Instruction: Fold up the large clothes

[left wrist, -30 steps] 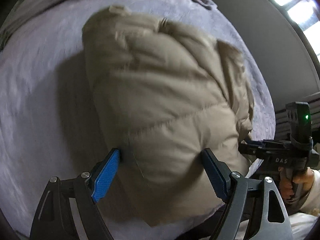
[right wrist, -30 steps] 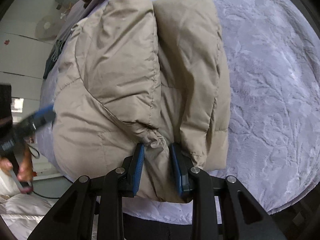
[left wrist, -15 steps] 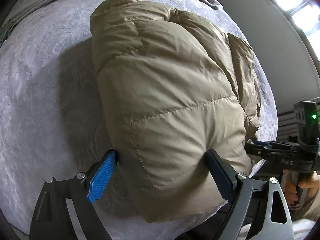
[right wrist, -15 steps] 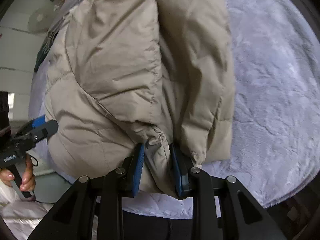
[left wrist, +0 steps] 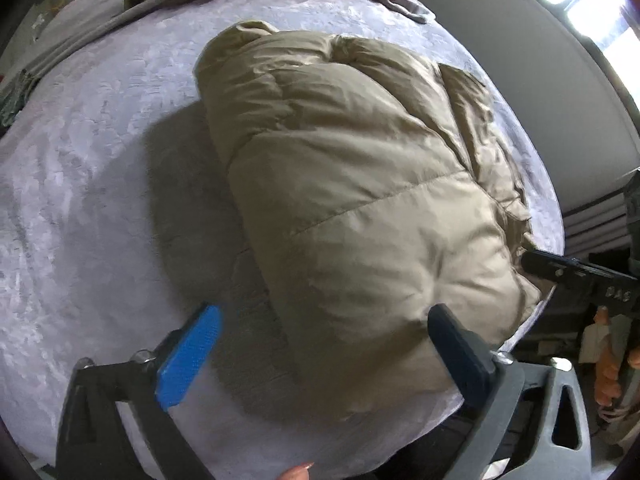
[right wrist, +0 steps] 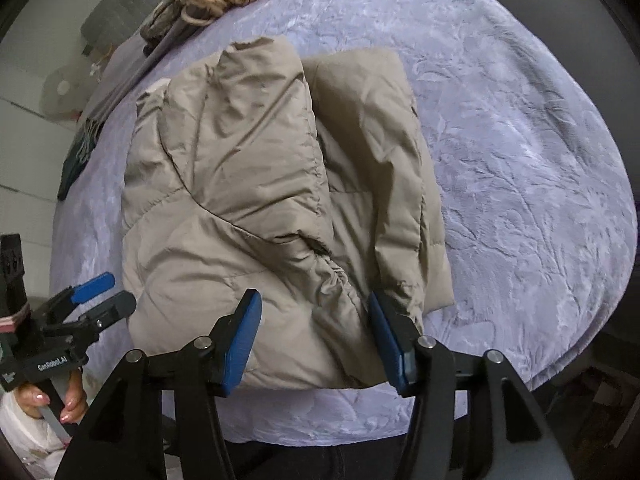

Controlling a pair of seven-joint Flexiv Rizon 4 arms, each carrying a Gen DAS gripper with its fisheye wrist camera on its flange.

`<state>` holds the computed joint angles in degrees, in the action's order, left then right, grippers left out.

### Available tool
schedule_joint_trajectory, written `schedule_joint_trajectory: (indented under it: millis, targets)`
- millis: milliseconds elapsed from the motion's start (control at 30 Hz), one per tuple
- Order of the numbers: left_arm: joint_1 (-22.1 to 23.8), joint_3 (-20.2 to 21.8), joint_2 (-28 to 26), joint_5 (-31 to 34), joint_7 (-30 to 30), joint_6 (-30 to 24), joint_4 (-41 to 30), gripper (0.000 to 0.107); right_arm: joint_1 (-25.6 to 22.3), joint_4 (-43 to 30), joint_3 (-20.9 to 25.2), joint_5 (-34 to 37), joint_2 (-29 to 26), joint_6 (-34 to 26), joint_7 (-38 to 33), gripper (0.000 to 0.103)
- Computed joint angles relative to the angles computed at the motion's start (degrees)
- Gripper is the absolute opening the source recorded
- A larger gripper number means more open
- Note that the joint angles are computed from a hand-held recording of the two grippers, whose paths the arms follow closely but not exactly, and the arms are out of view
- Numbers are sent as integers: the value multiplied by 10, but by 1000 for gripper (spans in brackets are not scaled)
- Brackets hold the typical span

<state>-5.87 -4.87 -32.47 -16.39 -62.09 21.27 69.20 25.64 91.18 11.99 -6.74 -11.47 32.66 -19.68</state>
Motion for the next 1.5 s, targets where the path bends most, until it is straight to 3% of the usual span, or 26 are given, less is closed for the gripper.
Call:
schedule_joint_trajectory:
  millis: [233,367,533,567,733,1000,1267,1333,1500]
  targets:
    - [15,2,6,-6,21,2,6,103,10,0,-2,-37,12,-21,39,60]
    - [16,6,8,-4,13,5,9,103,12,-2,-3,-51,11,-14,48,77]
    - [11,8,-7,8,-3,-8,-17,103,2,-14,-6,-40,4,-12,19,77]
    - [7,10,-13,15,-9,-11,-28,103,-3,-15,-6,-33,4,-8,7,85]
    - [-1,12,-41,26,-52,-31,-84,103,-27,-25,-12,0,-5,-1,-57,86]
    - [-17,12,-116,38,-129,-82,-210,103,-72,-55,-19,75,-35,14,-171,86]
    - [-1,-16,-194,-18,-180,-148,-302,103,-121,-54,-9,203,-56,57,-244,87]
    - [6,-25,-212,-36,-189,-160,-319,103,-135,-46,-4,245,-59,80,-264,103]
    - [21,-49,-265,-87,-213,-196,-369,103,-170,-33,10,347,-75,127,-311,103]
